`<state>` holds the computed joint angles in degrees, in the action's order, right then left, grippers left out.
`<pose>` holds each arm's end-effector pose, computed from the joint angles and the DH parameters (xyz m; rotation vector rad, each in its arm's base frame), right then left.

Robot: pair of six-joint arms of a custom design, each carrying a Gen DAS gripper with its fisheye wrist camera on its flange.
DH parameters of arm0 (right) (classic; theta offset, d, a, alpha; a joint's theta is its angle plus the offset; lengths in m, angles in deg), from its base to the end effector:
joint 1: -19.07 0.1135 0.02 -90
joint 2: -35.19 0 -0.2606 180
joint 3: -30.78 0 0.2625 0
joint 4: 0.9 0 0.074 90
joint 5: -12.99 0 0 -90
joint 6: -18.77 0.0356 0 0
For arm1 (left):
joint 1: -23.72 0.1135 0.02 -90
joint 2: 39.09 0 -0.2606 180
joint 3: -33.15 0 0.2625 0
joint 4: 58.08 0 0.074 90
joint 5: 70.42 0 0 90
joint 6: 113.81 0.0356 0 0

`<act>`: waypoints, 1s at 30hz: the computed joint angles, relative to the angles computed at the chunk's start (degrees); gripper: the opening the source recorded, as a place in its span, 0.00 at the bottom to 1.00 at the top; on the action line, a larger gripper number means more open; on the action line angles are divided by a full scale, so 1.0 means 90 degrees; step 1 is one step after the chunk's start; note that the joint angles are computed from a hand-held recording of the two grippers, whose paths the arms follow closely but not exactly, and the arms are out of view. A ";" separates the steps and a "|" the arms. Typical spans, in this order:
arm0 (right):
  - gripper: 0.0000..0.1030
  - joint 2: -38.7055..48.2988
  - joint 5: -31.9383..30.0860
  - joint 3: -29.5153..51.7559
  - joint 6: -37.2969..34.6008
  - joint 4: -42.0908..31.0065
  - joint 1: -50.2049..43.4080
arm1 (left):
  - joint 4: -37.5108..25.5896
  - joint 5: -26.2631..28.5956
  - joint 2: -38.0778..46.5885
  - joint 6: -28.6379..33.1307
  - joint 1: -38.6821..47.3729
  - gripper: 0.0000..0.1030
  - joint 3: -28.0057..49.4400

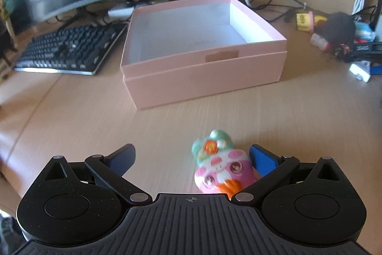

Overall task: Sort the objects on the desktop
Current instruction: 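Grasp the white battery charger with the right gripper, then grasp the squishy toy with the left gripper while the right gripper holds the charger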

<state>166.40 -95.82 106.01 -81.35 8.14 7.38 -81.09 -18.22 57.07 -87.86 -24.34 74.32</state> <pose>0.4059 -0.0723 0.0133 -0.1208 2.3406 0.2058 0.1631 -0.1489 0.0577 -0.4316 2.4337 0.2569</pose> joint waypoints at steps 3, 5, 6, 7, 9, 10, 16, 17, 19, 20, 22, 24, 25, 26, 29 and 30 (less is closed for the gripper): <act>0.59 -0.0035 0.0069 -0.0203 -0.0140 0.0293 0.0055 | 0.0271 0.0131 -0.0339 -0.0053 -0.0209 1.00 -0.0363; 0.48 -0.0141 -0.0253 -0.0331 -0.0295 0.0192 -0.0046 | 0.0591 0.0315 -0.0407 0.0138 -0.0208 1.00 -0.0466; 0.48 -0.0226 -0.0369 -0.0444 -0.0449 0.0161 -0.0090 | 0.0730 0.0417 -0.0437 0.0244 -0.0227 1.00 -0.0508; 0.48 -0.0345 -0.0531 -0.0654 -0.0691 0.0196 -0.0157 | 0.0897 0.0524 -0.0429 0.0400 -0.0220 1.00 -0.0515; 0.48 -0.0602 -0.0921 -0.1100 -0.1233 0.0287 -0.0297 | 0.1267 0.0678 -0.0289 0.0712 -0.0176 1.00 -0.0484; 0.47 -0.0723 -0.1151 -0.1297 -0.1523 0.0271 -0.0391 | 0.1418 0.0739 -0.0207 0.0834 -0.0165 1.00 -0.0445; 0.47 -0.1557 -0.2876 -0.2113 -0.4879 -0.1665 -0.1206 | 0.2063 0.0998 0.0465 0.1302 -0.0120 1.00 -0.0032; 0.46 -0.1647 -0.2982 -0.2185 -0.5492 -0.2049 -0.1328 | 0.2098 0.1017 0.0544 0.1349 -0.0151 1.00 0.0046; 0.46 -0.1759 -0.3047 -0.2319 -0.6319 -0.2514 -0.1531 | 0.2059 0.1011 0.0691 0.1399 -0.0236 1.00 0.0227; 0.47 -0.1776 -0.3056 -0.2368 -0.6612 -0.2668 -0.1652 | 0.1978 0.0975 0.0776 0.1397 -0.0293 1.00 0.0336; 0.49 -0.1785 -0.3007 -0.2469 -0.6865 -0.2693 -0.1811 | 0.1761 0.0879 0.0915 0.1350 -0.0378 1.00 0.0510; 0.56 -0.1805 -0.2961 -0.2563 -0.6871 -0.2578 -0.1943 | 0.1554 0.0815 0.0976 0.1246 -0.0431 1.00 0.0595; 0.60 -0.1764 -0.2962 -0.2530 -0.6877 -0.2578 -0.2008 | 0.1460 0.0783 0.0960 0.1174 -0.0452 1.00 0.0587; 0.62 -0.1780 -0.2974 -0.2544 -0.6906 -0.2596 -0.2094 | 0.1374 0.0744 0.0937 0.1117 -0.0461 1.00 0.0566; 0.69 -0.1805 -0.3005 -0.2574 -0.6935 -0.2477 -0.2271 | 0.1009 0.0554 0.0838 0.0816 -0.0516 1.00 0.0478; 0.70 -0.1796 -0.3014 -0.2535 -0.6928 -0.2465 -0.2296 | 0.0856 0.0496 0.0800 0.0685 -0.0512 1.00 0.0452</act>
<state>150.24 -122.95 83.19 -143.69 -14.04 -13.28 -73.38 -13.75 64.27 -81.70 -28.95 78.38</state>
